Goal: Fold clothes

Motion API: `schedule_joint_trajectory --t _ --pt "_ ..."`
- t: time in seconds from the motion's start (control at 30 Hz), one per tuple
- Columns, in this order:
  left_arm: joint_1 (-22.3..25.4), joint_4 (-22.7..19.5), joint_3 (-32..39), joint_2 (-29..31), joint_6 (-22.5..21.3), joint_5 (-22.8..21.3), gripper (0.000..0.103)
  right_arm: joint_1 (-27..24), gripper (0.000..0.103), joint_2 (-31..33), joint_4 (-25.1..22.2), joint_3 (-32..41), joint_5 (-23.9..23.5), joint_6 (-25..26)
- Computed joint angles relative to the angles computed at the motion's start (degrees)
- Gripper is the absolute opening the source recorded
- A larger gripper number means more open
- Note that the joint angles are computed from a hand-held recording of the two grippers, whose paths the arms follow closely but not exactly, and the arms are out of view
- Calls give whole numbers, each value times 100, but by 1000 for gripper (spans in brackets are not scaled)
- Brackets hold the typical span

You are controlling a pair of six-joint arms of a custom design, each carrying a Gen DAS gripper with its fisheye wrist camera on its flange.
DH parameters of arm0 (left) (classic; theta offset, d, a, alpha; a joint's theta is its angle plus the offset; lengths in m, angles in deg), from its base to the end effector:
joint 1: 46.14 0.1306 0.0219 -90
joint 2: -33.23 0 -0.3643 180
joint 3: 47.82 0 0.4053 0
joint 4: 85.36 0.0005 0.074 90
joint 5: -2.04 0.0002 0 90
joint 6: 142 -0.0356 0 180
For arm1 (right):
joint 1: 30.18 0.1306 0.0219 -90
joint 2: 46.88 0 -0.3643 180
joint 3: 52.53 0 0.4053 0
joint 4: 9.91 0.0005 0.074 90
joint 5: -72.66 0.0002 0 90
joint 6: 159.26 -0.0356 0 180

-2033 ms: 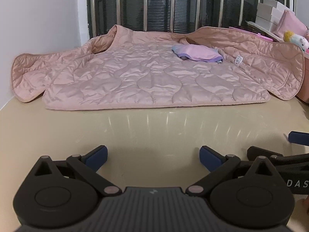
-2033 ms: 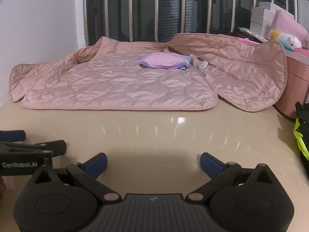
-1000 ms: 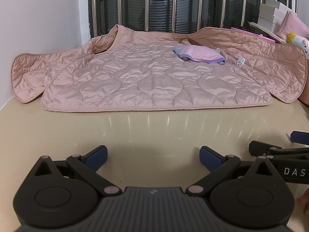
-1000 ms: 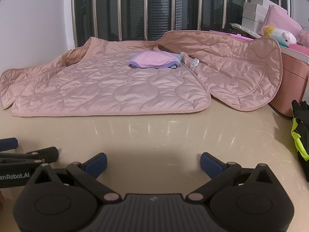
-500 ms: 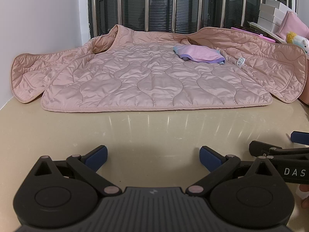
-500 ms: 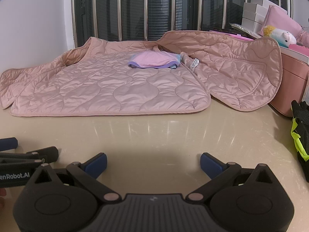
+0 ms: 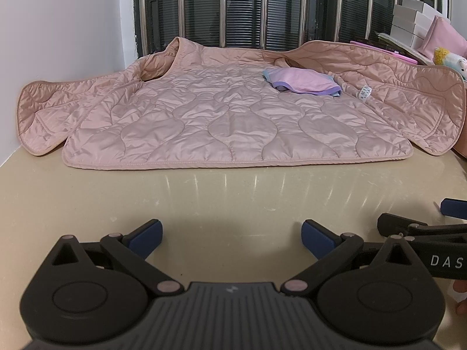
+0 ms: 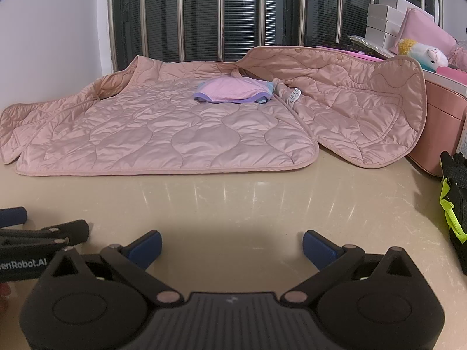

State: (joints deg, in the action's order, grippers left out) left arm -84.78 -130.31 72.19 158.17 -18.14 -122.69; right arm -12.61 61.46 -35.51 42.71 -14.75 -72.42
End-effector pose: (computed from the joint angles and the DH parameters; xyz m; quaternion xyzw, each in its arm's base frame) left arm 0.5597 -0.4221 0.3153 -0.0649 0.9000 0.0325 0.4298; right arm 0.5885 0.1841 0.3159 -0.1033 0.8953 0.0578 0.4294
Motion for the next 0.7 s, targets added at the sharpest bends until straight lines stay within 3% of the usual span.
schedule_joint_trajectory --t 0.7 --pt "2 -13 9 5 14 -2 102 -20 103 11 -16 21 -78 81"
